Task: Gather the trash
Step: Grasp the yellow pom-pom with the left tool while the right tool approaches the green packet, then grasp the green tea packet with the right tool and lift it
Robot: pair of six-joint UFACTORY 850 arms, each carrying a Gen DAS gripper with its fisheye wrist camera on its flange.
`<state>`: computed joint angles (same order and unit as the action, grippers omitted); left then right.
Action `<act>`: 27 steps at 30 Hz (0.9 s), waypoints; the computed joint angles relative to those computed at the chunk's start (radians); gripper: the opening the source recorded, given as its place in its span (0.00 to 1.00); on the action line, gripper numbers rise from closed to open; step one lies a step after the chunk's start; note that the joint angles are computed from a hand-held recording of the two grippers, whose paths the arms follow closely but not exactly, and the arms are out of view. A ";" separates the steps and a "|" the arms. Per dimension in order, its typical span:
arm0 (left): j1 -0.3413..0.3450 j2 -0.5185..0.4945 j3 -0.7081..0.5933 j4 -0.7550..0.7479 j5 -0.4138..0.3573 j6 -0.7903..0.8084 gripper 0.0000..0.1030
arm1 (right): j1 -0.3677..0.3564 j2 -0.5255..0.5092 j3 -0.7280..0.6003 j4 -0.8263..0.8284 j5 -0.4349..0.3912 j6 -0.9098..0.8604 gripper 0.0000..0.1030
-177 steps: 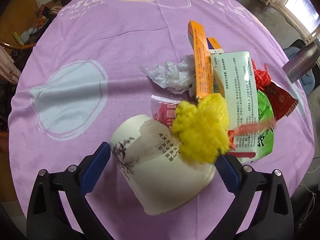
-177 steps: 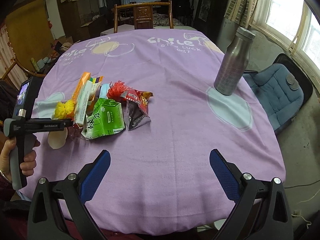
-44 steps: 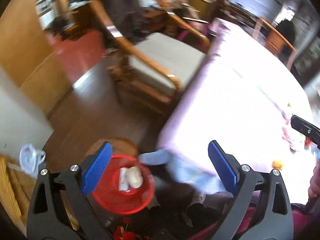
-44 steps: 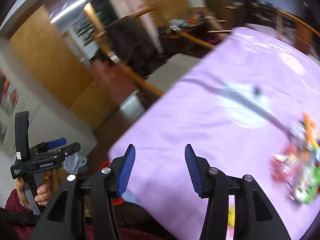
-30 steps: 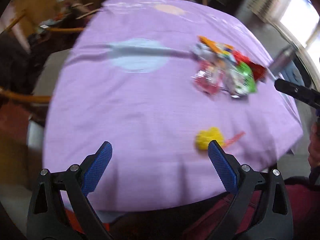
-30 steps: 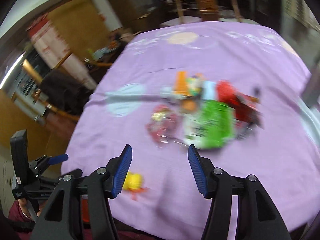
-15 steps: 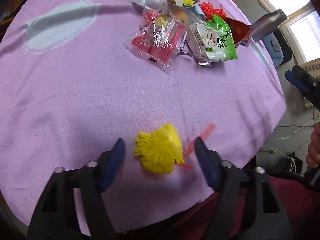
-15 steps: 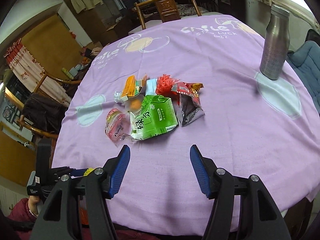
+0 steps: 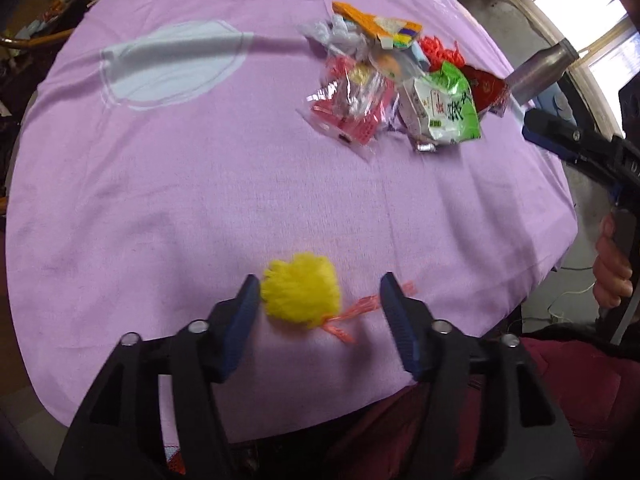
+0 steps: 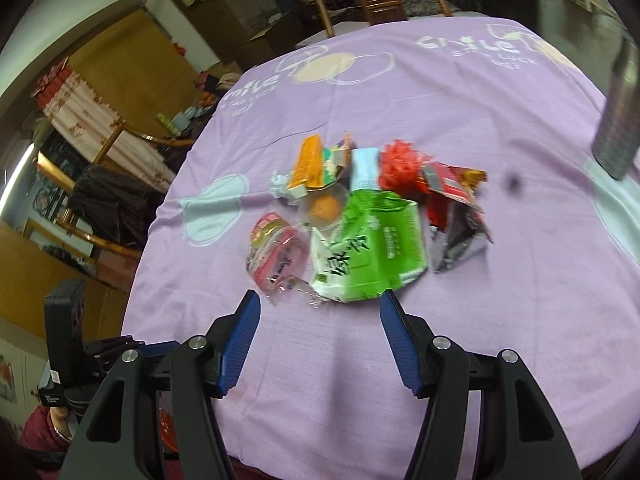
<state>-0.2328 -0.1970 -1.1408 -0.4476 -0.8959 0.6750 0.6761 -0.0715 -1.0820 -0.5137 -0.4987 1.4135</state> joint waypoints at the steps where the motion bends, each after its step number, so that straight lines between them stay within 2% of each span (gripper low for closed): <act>1: -0.002 -0.011 -0.003 0.012 -0.014 -0.009 0.62 | 0.000 -0.003 -0.004 0.007 -0.003 -0.016 0.60; 4: -0.003 -0.039 -0.007 0.024 -0.020 -0.047 0.61 | -0.005 0.002 0.003 0.016 -0.006 -0.026 0.60; 6: 0.002 -0.045 -0.006 0.008 -0.011 -0.051 0.51 | -0.017 0.011 0.018 0.038 0.001 -0.032 0.60; 7: 0.002 -0.042 -0.004 0.005 -0.004 -0.050 0.41 | -0.025 0.015 0.026 0.053 0.009 -0.036 0.60; 11: 0.016 0.001 0.003 -0.024 0.063 -0.050 0.40 | -0.048 0.012 0.041 0.091 0.037 -0.061 0.60; 17: 0.054 0.040 -0.029 -0.053 0.091 -0.106 0.40 | -0.079 -0.042 0.010 0.113 0.047 -0.117 0.60; 19: 0.066 0.057 -0.028 -0.047 0.101 -0.126 0.40 | -0.087 -0.058 0.003 0.094 0.041 -0.081 0.74; 23: 0.080 0.088 -0.003 -0.020 0.115 -0.171 0.40 | -0.112 -0.085 -0.009 0.105 0.074 -0.078 0.77; 27: 0.091 0.111 0.021 0.006 0.111 -0.205 0.40 | -0.122 -0.156 -0.067 0.098 0.036 -0.099 0.81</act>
<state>-0.1416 -0.0863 -1.1195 -0.4414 -0.7848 0.4696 0.5543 -0.2271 -1.1493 -0.4162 -0.4625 1.3150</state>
